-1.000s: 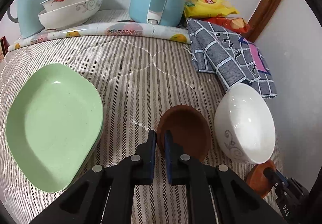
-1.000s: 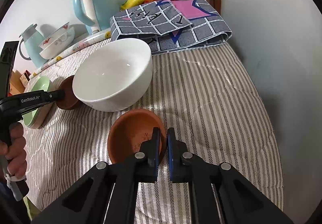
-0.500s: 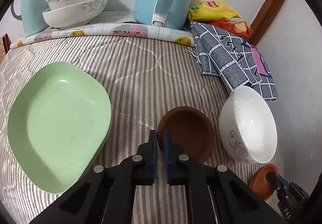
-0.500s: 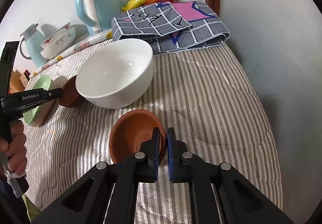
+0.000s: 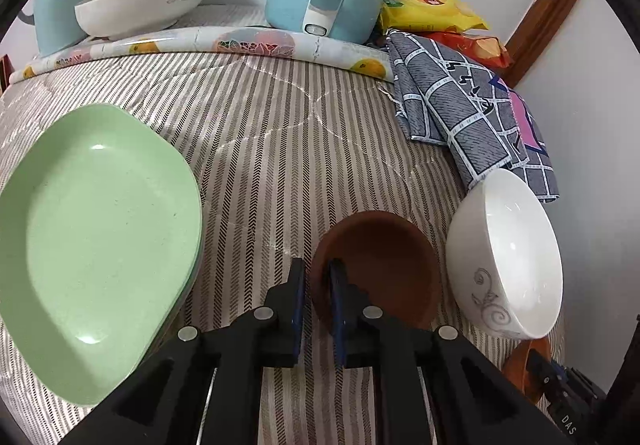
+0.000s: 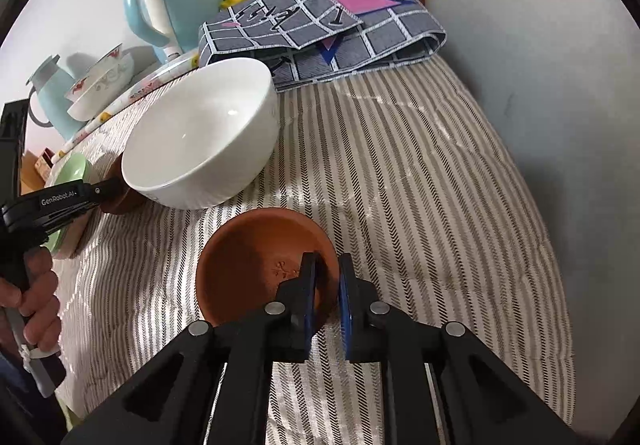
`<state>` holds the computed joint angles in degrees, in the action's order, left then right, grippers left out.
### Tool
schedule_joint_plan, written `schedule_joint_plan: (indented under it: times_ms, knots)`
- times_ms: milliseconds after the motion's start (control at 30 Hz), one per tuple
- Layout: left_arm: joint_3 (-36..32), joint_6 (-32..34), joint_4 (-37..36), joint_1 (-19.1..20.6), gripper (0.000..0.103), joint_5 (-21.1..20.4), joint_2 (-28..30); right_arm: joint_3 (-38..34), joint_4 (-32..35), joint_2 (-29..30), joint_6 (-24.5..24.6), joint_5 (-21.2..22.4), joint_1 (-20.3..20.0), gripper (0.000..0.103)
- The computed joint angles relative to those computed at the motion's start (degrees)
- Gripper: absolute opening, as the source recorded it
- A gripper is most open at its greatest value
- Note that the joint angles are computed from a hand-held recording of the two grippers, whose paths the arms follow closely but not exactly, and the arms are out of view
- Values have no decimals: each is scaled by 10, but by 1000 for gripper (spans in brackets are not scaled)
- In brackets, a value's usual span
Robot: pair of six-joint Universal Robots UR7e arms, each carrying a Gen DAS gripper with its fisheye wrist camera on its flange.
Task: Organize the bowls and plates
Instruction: 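Lift both brown bowls, carrying the right gripper's bowl toward the white bowl, then lower the right gripper's brown bowl into the white bowl and open it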
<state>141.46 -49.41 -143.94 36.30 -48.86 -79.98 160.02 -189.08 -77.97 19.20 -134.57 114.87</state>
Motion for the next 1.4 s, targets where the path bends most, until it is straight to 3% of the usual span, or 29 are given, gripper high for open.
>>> schedule_joint_plan:
  times_ms: [233, 533, 1400]
  knots:
    - [1, 28, -39, 9, 12, -6, 14, -5, -33, 23, -13, -5, 2, 13]
    - [6, 45, -55, 3, 9, -11, 1, -14, -31, 35, 1, -35, 34, 10]
    - [18, -18, 60, -79, 9, 16, -105, -53, 92, -45, 83, -113, 145, 9]
